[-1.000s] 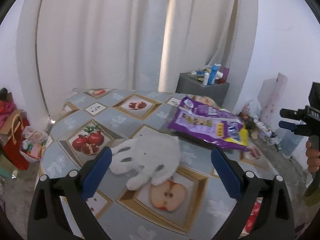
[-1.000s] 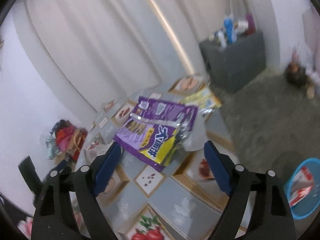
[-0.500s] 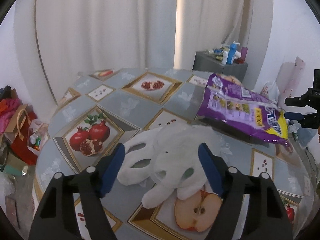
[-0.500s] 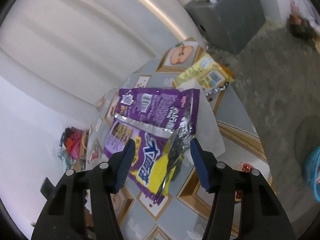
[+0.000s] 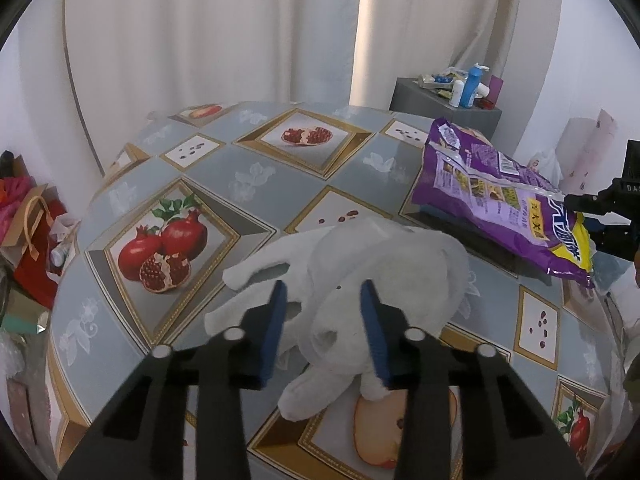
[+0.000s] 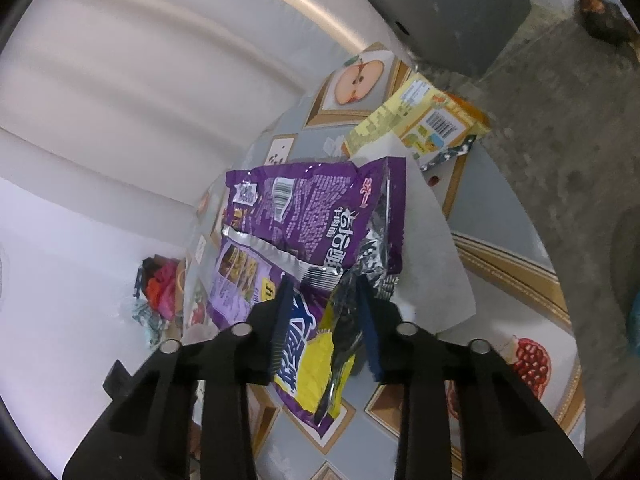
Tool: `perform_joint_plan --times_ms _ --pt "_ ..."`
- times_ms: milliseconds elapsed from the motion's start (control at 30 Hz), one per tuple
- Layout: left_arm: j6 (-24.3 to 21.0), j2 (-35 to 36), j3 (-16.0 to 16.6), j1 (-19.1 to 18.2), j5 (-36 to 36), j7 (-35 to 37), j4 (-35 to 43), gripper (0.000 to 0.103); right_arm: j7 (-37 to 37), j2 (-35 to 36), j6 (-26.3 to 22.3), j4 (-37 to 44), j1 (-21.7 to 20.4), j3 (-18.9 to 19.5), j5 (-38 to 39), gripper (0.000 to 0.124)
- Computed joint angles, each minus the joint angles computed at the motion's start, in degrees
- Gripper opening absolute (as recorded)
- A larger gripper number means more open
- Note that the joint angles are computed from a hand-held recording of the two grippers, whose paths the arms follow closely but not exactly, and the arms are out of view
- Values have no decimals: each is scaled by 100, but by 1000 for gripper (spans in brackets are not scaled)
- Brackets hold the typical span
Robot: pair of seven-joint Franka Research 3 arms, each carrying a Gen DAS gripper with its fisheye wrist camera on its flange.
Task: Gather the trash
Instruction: 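Grasp the purple snack bag with the right gripper while the left gripper grasps the clear plastic bowl, then lift the purple bag and clear bowl with both grippers toward the wastebasket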
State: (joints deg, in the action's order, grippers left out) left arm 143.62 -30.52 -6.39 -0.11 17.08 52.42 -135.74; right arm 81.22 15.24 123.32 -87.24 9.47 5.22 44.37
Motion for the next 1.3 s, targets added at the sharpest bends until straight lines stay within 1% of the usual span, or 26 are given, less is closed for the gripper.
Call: perform_joint_plan --times_ms 200,367,400,800,1033,1300 --pt "-61 -10 -34 47 28 -107 30 16 -203 -58 -21 -90 -75 28 323 17" --pt "14 -54 -38 64 83 -181 3 8 -400 -112 -94 -168 -147 31 676 9" --pt "24 -62 -43 64 94 -187 -3 8 -452 -122 -123 -182 -165 35 766 6" --pt "218 -188 -77 124 217 -314 -23 5 -932 -224 -207 -241 -285 7 1507 3" --pt "308 -352 -149 166 349 -457 -24 5 -1268 -410 -66 -390 -256 2 1797 1" --pt "389 -611 -193 192 455 -590 3 5 -1645 -561 -34 -444 -228 -40 2160 0"
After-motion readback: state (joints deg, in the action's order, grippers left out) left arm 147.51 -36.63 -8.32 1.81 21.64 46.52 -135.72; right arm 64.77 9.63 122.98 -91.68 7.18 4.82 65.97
